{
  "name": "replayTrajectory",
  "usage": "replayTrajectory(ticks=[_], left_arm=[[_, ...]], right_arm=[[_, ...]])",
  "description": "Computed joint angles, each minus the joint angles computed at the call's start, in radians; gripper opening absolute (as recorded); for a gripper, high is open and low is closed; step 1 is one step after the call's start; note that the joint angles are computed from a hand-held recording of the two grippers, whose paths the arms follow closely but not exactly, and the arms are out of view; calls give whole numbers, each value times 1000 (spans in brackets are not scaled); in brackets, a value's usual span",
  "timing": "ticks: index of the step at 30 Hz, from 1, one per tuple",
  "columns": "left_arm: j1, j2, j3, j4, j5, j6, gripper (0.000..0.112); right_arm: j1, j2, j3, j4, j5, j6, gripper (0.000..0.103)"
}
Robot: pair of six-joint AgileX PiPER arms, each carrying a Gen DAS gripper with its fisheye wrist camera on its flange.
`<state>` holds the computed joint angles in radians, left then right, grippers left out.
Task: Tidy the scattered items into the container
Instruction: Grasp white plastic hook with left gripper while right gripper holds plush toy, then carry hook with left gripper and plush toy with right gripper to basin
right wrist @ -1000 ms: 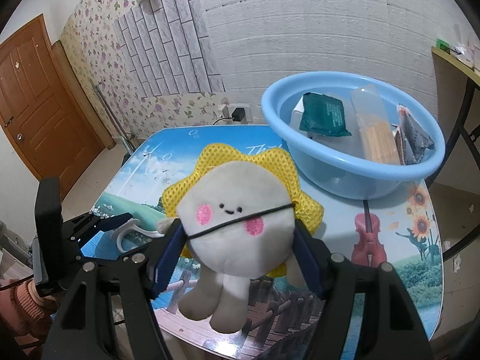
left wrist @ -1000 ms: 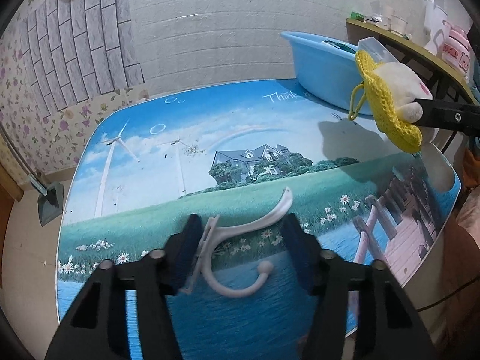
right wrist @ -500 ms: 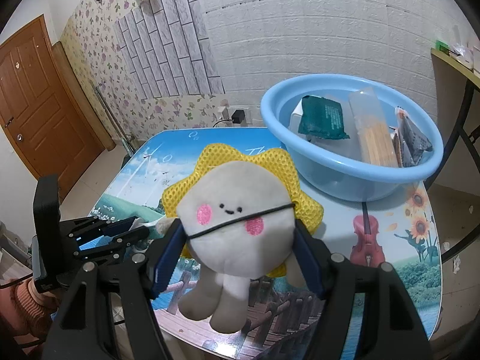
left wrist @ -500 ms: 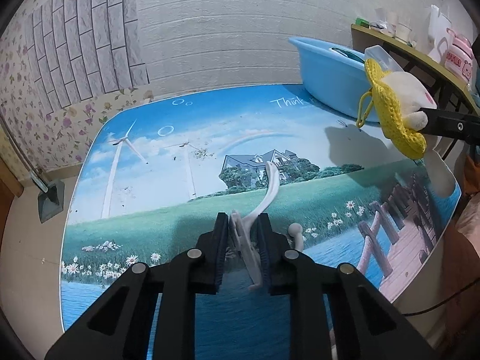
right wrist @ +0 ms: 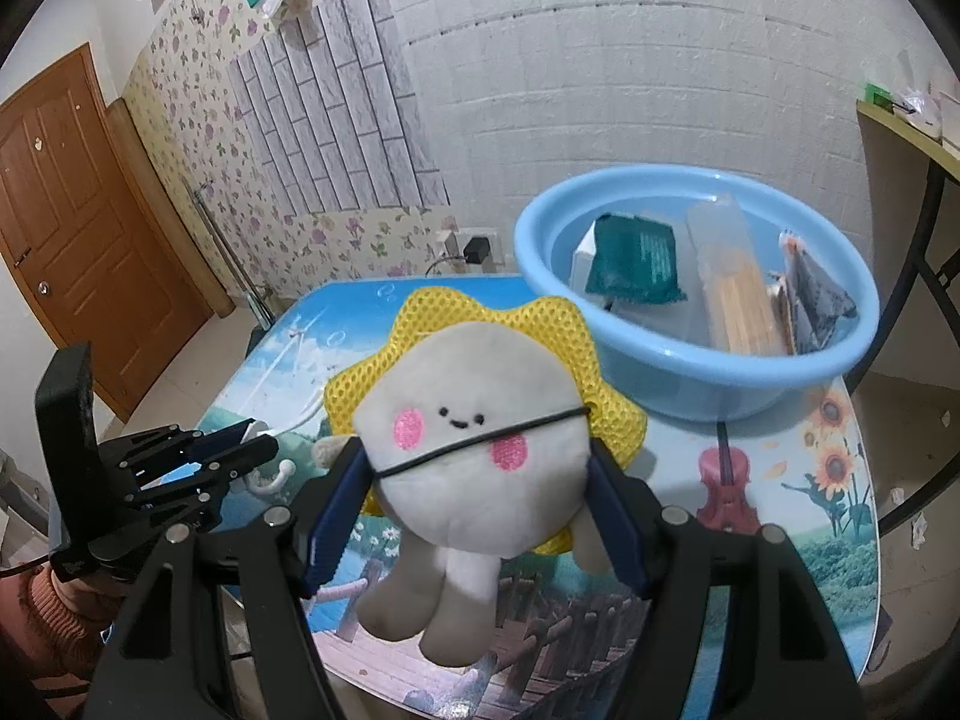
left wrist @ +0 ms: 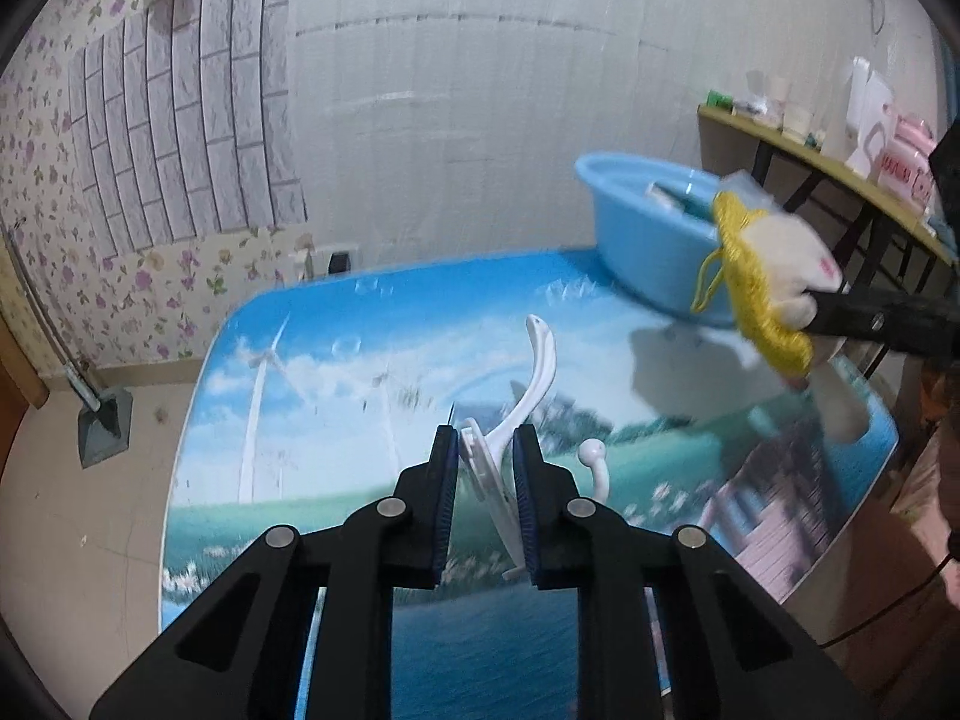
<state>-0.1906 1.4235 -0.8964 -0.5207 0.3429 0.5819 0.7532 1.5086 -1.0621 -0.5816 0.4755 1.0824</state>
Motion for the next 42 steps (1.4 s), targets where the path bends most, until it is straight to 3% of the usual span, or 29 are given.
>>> replayTrajectory(ticks=[10,20,30,42], left_arm=[[-79,53,-209,20,63,-49,17],[-227,280,-533,209,117,-257,17],[-304,558,-911,305,252,-383,17],[-326,717,-1132,349,349,-432,18]], right_arm=[[-23,-97,7,-119,10,65,70],[-255,-169,30,-40,-33,-74,70],[-546,-92,-13,411,-143,-558,70],[-649,36,-68,846,-181,-997,71]])
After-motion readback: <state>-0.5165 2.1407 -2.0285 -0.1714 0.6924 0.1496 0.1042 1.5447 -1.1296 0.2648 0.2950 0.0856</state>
